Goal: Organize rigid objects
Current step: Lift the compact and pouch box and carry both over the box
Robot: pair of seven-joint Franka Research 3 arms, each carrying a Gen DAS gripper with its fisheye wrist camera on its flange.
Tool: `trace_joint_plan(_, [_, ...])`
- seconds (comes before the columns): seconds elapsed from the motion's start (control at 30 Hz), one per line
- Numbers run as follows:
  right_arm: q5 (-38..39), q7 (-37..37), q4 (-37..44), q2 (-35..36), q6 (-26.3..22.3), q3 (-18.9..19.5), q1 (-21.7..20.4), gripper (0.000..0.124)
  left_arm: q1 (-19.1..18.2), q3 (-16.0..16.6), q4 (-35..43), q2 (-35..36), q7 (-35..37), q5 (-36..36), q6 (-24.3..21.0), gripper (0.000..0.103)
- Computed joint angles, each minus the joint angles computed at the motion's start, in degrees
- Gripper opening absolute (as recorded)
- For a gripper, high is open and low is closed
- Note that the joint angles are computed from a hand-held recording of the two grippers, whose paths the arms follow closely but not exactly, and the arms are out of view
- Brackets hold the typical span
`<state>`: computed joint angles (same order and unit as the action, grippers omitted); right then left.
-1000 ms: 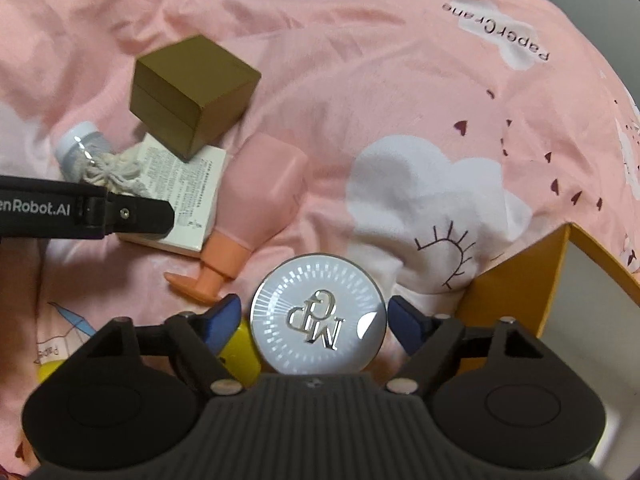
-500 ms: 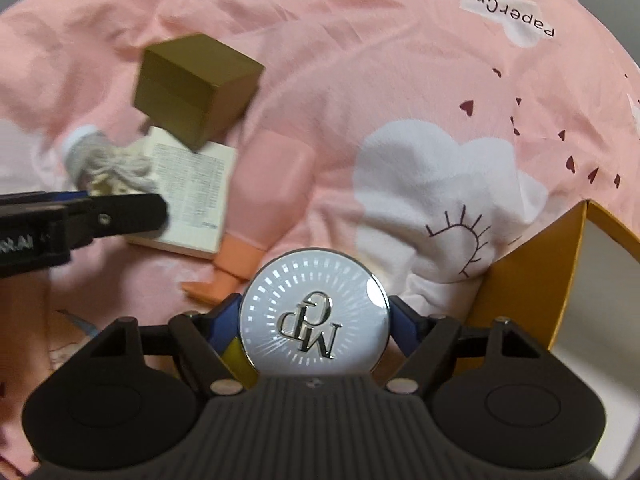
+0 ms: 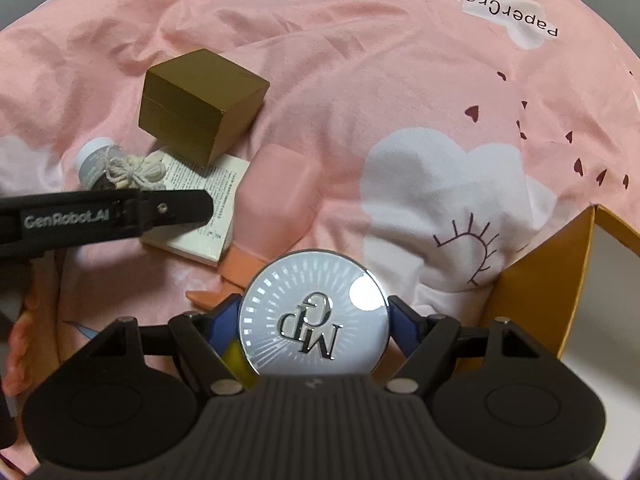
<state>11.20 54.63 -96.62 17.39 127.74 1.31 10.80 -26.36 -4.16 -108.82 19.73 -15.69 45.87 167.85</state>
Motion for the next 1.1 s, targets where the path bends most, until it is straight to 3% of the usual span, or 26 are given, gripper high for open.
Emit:
trace_joint_plan(0.13, [0.3,-0.4,0.1,0.3,0.4,0.1,-0.1,0.075,-0.8,1.0,0.4,0.4,-1.8,1.6,0.2,0.064])
trace_joint_plan(0.2, [0.6,0.1,0.0,0.3,0.7,0.0,-0.1,0.075,-1.2,1.1,0.5,0.1,-1.9,2.6,-0.7,0.056])
trace_joint_plan(0.53, [1.4,-1.4,-5.8,-4.6,4.2,0.2,-0.3,0.075,-2.6,-3.1,2.4,-3.4,-0.3,9.4,-13.8,0.032])
trace_joint_plan(0.63, [2.5,-2.1,-7.9,-6.7,5.4,0.2,-0.5,0.075,-2.2,-5.2,2.7,-4.4,2.8,8.8,-16.5,0.029])
trace_joint_plan(1.1, [13.2,-9.4,-14.7,-17.0,6.0,-0.5,-2.1,0.075,-2.9,-9.1,2.0,-9.9,2.6,13.9,-24.3,0.027])
